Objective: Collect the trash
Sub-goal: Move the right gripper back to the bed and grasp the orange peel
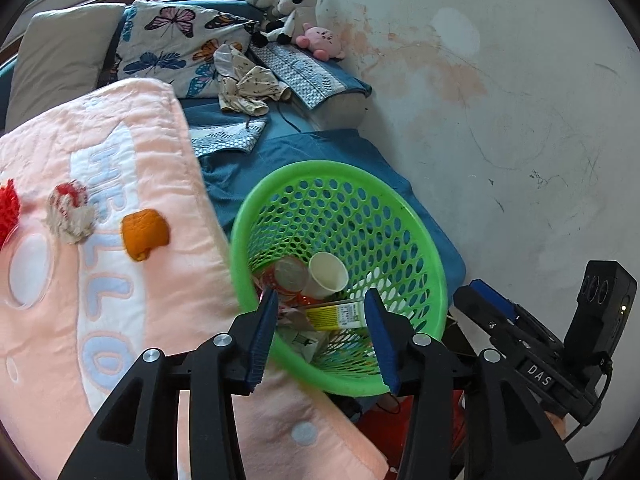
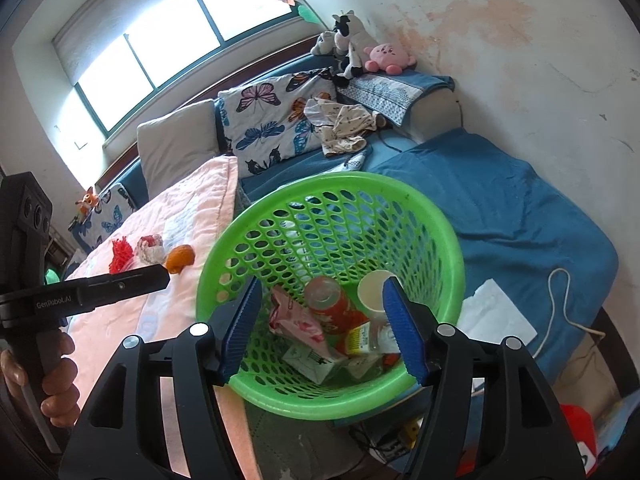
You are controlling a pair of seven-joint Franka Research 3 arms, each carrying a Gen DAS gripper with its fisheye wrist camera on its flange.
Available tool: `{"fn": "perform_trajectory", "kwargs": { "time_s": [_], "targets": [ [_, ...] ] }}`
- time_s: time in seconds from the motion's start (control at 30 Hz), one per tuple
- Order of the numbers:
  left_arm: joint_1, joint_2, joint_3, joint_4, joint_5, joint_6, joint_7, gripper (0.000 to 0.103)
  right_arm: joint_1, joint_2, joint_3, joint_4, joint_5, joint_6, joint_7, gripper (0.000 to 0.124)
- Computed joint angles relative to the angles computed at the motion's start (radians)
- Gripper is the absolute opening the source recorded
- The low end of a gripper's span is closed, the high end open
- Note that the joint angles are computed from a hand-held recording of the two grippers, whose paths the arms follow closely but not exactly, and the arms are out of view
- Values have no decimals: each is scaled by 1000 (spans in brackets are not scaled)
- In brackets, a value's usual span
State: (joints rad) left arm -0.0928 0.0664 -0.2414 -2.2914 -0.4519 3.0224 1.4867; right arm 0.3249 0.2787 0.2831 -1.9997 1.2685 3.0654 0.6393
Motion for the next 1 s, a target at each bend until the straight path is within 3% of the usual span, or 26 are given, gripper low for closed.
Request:
{"fn": "perform_trajectory", "kwargs": {
  "time_s": [0.2,0.3,0.57,0.73,1.0],
  "targets": [
    [-5,-71,51,-106,104,35,-111,50,19,4,5,11,-33,-6,21,68],
    [7,-108,82,-161,245,45,-237,53,29,9,13,23,-56,-9,32,71],
    [145,-211,102,-276,641,36,-571,60,63,39,34,69,-168,-17,93,77],
    [163,-258,162,-337,667,37,-595,60,82,66,48,103,-247,-19,144,79],
    [242,-305,159,-386,742,28,-642,64,132,114,36,159,-442,-35,282,79]
  ]
}}
